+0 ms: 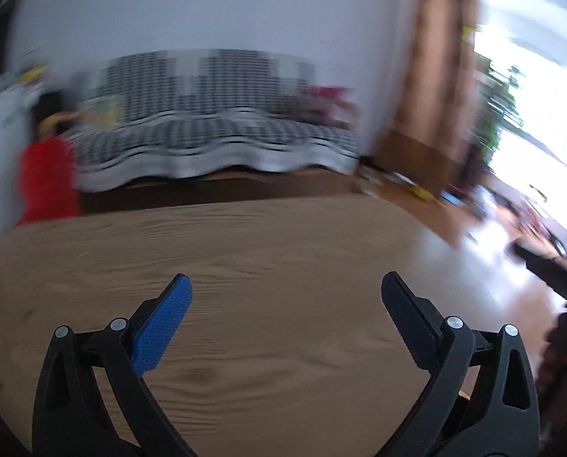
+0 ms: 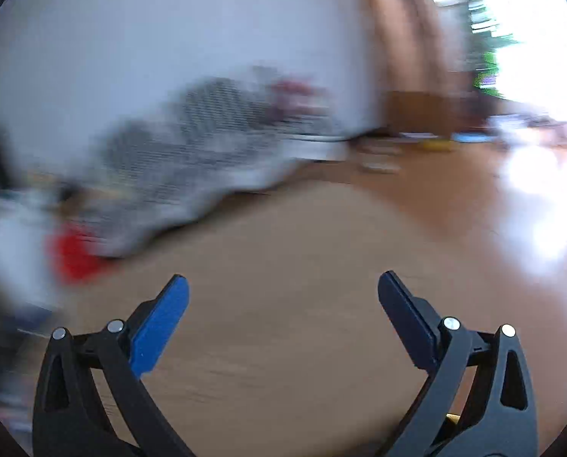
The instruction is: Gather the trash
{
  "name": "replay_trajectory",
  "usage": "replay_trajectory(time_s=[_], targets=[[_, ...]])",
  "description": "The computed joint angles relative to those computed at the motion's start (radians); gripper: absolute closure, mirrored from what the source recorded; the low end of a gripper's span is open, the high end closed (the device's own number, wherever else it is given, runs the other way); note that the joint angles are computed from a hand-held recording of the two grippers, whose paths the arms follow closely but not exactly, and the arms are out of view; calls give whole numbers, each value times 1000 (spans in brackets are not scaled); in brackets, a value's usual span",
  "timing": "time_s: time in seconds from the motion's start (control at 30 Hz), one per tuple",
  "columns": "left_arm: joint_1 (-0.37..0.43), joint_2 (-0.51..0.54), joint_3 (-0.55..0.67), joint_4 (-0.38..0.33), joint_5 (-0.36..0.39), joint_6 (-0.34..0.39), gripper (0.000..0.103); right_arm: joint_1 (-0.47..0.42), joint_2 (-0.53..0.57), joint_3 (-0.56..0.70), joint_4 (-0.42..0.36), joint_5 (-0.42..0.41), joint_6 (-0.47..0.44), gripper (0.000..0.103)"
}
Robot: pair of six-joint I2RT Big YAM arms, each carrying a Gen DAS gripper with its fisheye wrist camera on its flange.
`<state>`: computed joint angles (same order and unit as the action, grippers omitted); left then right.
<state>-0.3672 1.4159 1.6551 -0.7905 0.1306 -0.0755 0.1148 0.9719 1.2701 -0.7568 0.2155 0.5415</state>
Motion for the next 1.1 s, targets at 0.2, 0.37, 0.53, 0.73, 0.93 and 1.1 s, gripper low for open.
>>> replay_trajectory(time_s=[0.2,0.37,0.53,0.73,0.93,1.1], targets=[[124,106,36,-44,-81,-31,6,153,442,345,-128,76,-49,7],[158,189,121,-131,-51,60,6,218,580,391,-130,116,-101,7],[170,245,138,-143,-57,182,6,231,596,391,-197,172,5,7],[153,258,140,-171,-84,123,6,228,629,432,-319,298,18,7],[146,251,128,-139,-79,141,6,226,621,406,-323,288,3,7],[147,253,131,-143,-96,135,6,222,639,421,-350,236,-33,7]])
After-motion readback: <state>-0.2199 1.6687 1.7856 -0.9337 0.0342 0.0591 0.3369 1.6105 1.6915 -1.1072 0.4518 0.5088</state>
